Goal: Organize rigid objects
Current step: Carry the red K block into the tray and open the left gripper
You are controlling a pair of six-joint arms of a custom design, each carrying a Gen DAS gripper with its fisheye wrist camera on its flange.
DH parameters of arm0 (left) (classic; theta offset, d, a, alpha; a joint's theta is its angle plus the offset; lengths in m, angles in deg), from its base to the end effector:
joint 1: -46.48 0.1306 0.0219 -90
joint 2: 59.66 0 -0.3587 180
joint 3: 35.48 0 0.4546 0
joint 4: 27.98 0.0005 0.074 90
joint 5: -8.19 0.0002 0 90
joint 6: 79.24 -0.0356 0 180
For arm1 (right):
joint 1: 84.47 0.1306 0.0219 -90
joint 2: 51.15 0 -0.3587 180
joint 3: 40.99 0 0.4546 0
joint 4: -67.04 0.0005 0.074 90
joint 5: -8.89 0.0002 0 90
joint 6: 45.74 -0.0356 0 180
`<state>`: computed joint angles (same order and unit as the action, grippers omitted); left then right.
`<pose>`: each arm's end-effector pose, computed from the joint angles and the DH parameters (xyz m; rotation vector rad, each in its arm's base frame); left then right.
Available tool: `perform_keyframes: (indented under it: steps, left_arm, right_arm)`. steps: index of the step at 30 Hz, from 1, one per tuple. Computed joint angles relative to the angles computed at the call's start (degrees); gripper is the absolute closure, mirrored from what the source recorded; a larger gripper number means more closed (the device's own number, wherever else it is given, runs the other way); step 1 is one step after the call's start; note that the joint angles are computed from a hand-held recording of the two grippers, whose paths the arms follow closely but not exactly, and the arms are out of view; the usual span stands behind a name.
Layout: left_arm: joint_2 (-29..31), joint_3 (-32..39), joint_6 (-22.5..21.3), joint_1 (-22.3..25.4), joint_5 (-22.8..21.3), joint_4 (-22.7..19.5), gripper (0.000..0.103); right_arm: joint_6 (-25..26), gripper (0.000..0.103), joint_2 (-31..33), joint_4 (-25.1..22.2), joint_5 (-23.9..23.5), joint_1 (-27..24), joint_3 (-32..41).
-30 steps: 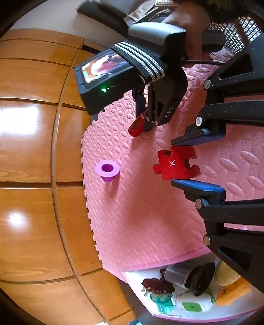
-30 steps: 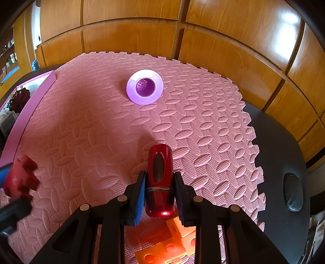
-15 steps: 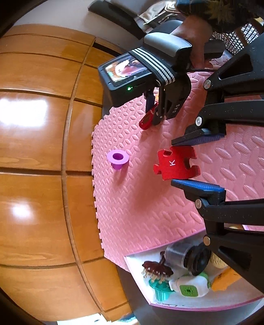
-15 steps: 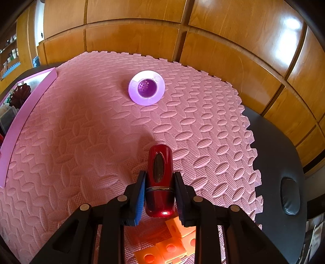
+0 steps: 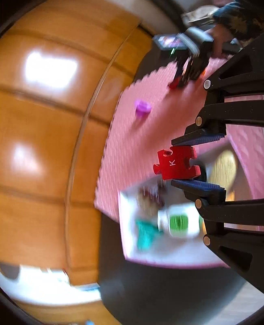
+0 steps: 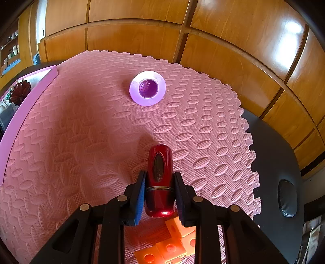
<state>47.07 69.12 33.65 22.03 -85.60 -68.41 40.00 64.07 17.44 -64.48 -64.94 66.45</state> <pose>0.6016 -0.2715 0.3830 -0.0022 2.3364 -0.3413 0.6475 0.2183 0.3024 -0.2280 2.5122 -0.2084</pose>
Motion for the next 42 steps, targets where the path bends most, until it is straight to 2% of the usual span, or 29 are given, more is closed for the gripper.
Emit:
perform_keyframes:
  steps: [3,9,13,21,30,38,42]
  left_arm:
    - [-0.51,-1.71,3.80,3.02,0.62,-1.45,0.071]
    - [0.95,-1.49,6.64,6.97,2.69,-2.59,0.071]
    - [4.95,2.77,6.39,8.22,3.85,-3.71,0.071]
    - [13.23,12.29,4.41,9.36,0.94,-9.68,0.071]
    - [17.38,16.73,3.53,9.74,0.33,-13.76,0.071]
    - [16.37,15.48,2.31,9.24,-0.46,-12.95,0.070]
    - [13.80,12.92,2.35,8.83,-1.21,-10.75,0.061]
  right_arm:
    - [0.28,0.078,0.02,0.05,0.44,0.10,0.00]
    - [0.60,0.078,0.08,0.04,1.12,0.27,0.04]
    - [0.51,0.078,0.07,-0.02,1.12,0.30,0.09]
    - [0.58,0.078,0.04,0.03,1.08,0.26,0.05]
    - [0.63,0.077,0.15,-0.08,1.15,0.27,0.20]
    - [0.61,0.078,0.18,-0.08,1.23,0.32,0.24]
    - [0.60,0.078,0.18,-0.07,1.24,0.34,0.23]
